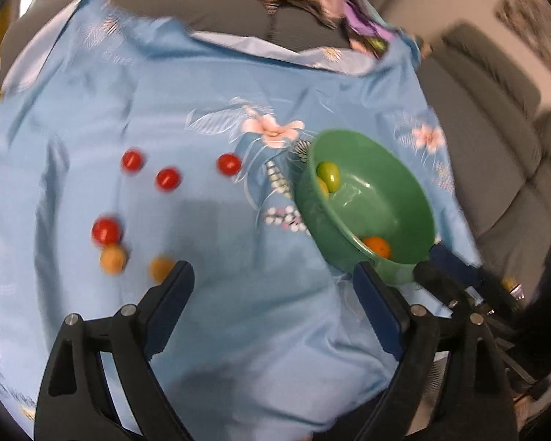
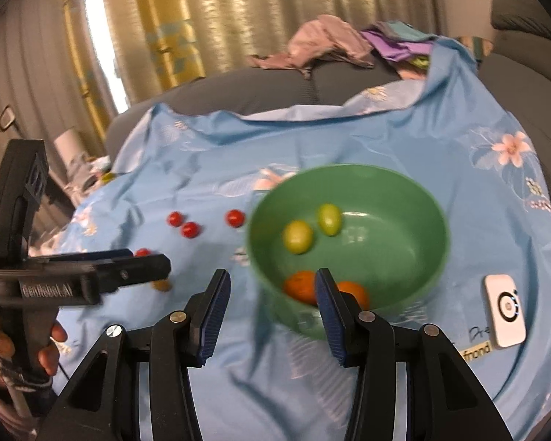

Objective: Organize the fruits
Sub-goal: 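Withdraw both tools from the bowl toward the remaining tomatoes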

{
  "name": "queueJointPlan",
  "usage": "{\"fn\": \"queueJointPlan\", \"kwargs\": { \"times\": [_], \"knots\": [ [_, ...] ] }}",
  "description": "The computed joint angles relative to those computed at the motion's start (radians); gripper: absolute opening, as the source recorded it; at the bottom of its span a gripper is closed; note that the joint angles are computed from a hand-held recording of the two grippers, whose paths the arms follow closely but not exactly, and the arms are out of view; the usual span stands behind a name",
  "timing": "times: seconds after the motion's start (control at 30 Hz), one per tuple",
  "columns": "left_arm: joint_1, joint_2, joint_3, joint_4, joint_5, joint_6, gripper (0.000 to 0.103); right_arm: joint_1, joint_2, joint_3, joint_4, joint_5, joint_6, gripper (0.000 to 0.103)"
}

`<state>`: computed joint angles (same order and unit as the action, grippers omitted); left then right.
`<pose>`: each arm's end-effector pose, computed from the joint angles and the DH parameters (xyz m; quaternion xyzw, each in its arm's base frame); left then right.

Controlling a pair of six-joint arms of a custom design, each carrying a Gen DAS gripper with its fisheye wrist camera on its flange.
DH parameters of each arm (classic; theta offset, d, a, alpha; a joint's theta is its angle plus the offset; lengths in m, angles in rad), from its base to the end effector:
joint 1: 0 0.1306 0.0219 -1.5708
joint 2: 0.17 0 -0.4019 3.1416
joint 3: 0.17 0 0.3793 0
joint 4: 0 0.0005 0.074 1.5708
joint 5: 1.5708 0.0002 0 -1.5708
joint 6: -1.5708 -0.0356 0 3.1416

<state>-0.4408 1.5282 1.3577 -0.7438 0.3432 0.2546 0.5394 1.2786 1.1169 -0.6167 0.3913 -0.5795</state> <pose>0.4579 -0.2298 0.3796 0.1415 0.9235 -0.2602 0.2436 0.3704 0.2053 0.3932 0.0932 0.9032 0.0489 0.4160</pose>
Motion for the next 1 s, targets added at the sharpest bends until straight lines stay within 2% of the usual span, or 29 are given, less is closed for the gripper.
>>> {"fn": "queueJointPlan", "kwargs": {
  "times": [0.13, 0.27, 0.33, 0.47, 0.67, 0.73, 0.87, 1.0],
  "knots": [
    [0.062, -0.066, -0.078, 0.042, 0.106, 0.108, 0.090, 0.050, 0.021, 0.026, -0.008, 0.004, 0.020, 0.048],
    [0.090, -0.119, -0.121, 0.063, 0.100, 0.139, 0.091, 0.085, 0.042, 0.050, -0.013, 0.001, 0.027, 0.048],
    [0.115, -0.148, -0.151, 0.091, 0.133, 0.136, 0.100, 0.099, 0.046, 0.056, -0.012, -0.002, 0.033, 0.048],
    [0.162, -0.200, -0.218, 0.200, 0.185, 0.176, 0.102, 0.122, 0.063, 0.072, -0.003, -0.017, 0.044, 0.048],
    [0.189, -0.278, -0.301, 0.339, 0.114, 0.184, 0.102, 0.140, 0.086, 0.090, 0.001, -0.030, 0.056, 0.048],
    [0.196, -0.275, -0.299, 0.328, 0.126, 0.162, 0.102, 0.141, 0.090, 0.091, 0.005, -0.038, 0.059, 0.048],
    [0.196, -0.252, -0.265, 0.216, 0.106, 0.088, 0.102, 0.139, 0.086, 0.078, 0.019, -0.056, 0.054, 0.048],
    [0.193, -0.288, -0.303, 0.217, 0.065, 0.067, 0.102, 0.136, 0.072, 0.052, 0.035, -0.081, 0.042, 0.048]
  ]
}}
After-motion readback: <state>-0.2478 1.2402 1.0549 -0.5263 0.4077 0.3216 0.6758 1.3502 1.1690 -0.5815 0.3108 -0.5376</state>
